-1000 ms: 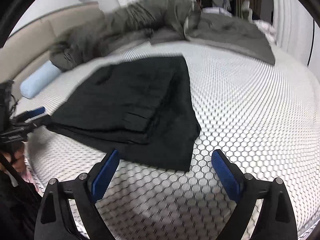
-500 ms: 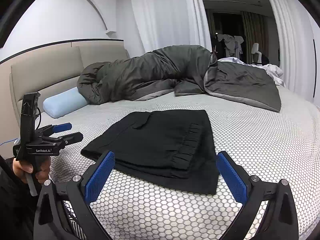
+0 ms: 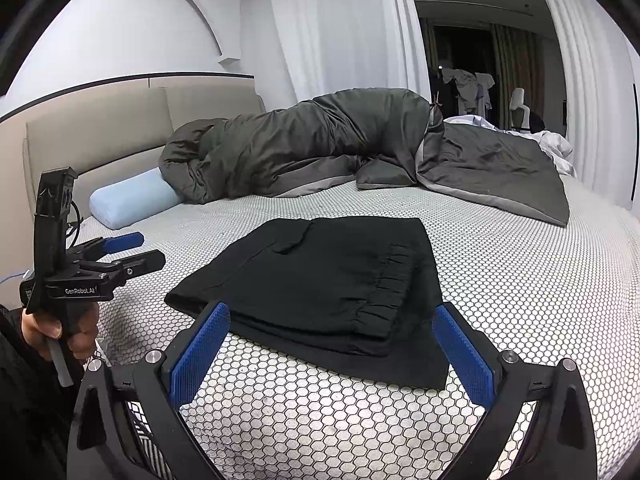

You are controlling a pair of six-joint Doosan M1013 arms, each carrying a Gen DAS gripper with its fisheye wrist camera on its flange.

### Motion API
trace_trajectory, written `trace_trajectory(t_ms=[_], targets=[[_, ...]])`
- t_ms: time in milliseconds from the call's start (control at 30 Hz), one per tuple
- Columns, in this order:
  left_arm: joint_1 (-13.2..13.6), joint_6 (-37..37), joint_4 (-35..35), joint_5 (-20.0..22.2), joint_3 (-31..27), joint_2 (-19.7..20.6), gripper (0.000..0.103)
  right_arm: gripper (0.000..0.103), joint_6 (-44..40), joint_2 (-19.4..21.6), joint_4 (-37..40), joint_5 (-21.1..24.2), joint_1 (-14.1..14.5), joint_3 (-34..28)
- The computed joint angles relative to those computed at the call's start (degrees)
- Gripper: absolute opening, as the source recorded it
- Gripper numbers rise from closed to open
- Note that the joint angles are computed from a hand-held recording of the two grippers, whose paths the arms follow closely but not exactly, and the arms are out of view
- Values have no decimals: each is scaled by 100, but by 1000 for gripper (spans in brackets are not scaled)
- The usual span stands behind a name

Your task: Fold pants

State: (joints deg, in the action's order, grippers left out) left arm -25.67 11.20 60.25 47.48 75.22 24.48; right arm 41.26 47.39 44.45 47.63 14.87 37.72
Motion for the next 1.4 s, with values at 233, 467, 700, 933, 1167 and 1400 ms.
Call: trace_trajectory(t_ms=[233,467,700,933,1167,1400], targets=[[20,38,4,-34,-28,22,102,103,5,17,2,17,2,-25],[16,50,-10,-49,-39,25,102,103,29,28,-45,26,17,-41],[30,25,8,-82,-18,12,102,103,26,43,-53,37,29,-54],[27,13,19,-71,-32,26,102,103,26,49,-75,53,29,-60],[41,16,26,-91,-15,13,102,103,36,70,-91,85,32,-93],[50,-33,73,-106,7,-2,102,103,1,89,-51,115,23,-114]])
